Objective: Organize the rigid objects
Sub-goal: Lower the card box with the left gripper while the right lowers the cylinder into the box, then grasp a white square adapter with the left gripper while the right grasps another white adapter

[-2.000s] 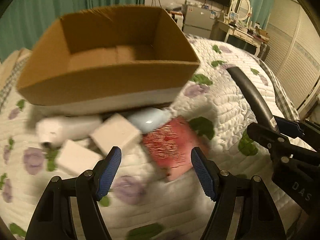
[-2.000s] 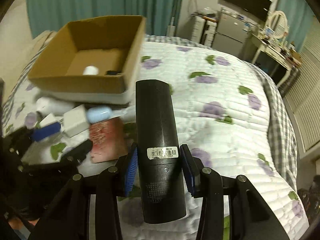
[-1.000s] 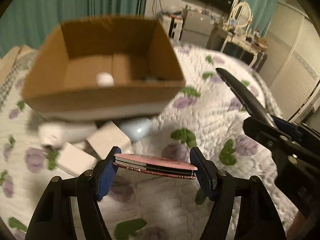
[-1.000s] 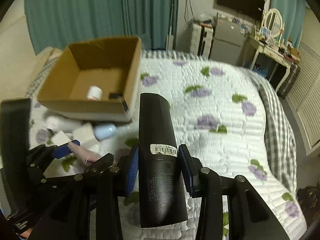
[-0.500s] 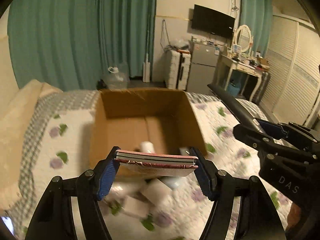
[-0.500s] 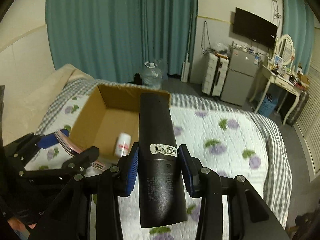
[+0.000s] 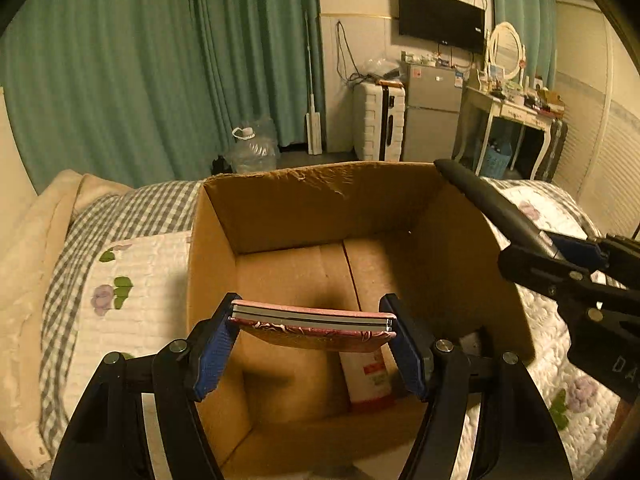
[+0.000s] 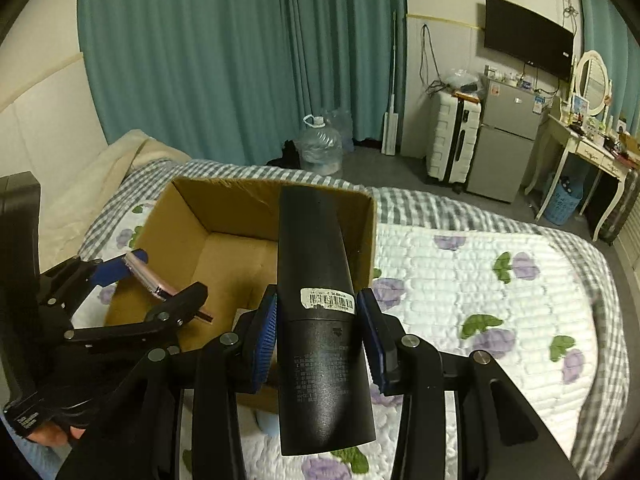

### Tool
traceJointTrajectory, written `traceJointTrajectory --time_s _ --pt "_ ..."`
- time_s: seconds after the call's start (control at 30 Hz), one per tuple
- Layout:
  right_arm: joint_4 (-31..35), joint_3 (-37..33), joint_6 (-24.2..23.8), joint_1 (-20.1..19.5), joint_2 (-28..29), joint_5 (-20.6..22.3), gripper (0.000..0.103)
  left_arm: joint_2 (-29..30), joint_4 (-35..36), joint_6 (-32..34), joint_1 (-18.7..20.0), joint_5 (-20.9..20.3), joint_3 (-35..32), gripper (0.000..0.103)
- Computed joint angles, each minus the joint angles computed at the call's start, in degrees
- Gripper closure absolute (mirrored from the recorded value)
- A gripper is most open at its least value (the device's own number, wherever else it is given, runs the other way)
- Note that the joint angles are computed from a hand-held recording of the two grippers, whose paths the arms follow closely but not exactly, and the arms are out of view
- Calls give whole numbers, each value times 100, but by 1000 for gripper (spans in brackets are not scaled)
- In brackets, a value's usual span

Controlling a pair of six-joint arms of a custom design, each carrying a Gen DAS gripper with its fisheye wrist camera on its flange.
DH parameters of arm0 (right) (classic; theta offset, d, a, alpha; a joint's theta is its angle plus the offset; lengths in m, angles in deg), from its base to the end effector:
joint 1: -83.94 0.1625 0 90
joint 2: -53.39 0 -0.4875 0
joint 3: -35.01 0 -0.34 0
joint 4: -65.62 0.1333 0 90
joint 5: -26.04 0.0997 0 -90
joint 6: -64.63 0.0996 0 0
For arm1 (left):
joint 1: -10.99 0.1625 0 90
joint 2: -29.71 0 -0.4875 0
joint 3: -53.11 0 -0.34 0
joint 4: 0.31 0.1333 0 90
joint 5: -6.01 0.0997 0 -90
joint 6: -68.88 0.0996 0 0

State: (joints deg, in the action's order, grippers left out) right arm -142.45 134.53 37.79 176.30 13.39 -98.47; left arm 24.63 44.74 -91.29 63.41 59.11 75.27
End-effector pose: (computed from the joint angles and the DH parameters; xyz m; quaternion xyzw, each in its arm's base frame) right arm 0.1043 -0.6642 0.2251 0.0696 -0.8427 0.4015 0.3519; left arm -0.3103 -0.7198 -0.0112 0.3754 0.8441 -0.2731 0.2682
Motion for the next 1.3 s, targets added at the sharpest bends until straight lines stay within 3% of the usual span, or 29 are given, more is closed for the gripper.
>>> traceJointTrajectory --time_s 0.1,0.33,0.47,0.53,1.0,1.17,1.3 --pt "34 -159 -45 -29 73 102 65 -139 -399 108 49 122 283 29" --pt "120 -546 -195 9 297 230 65 -285 -531 105 78 126 430 28" --pt "50 -622 -155 36 382 218 61 -624 -956 135 30 83 1049 28" --pt "-214 -489 -153 97 345 188 40 -818 -1159 137 -13 34 1386 28" --pt "-1410 1061 -261 830 -238 -433 28 -2527 -2512 -34 -394 -55 4234 27" --pt "-1885 1611 -190 767 -137 -480 28 -2684 -2682 -148 -264 40 4816 27" --pt "-1955 1814 -49 536 35 -413 28 -2451 -2506 -396 -60 158 4865 27"
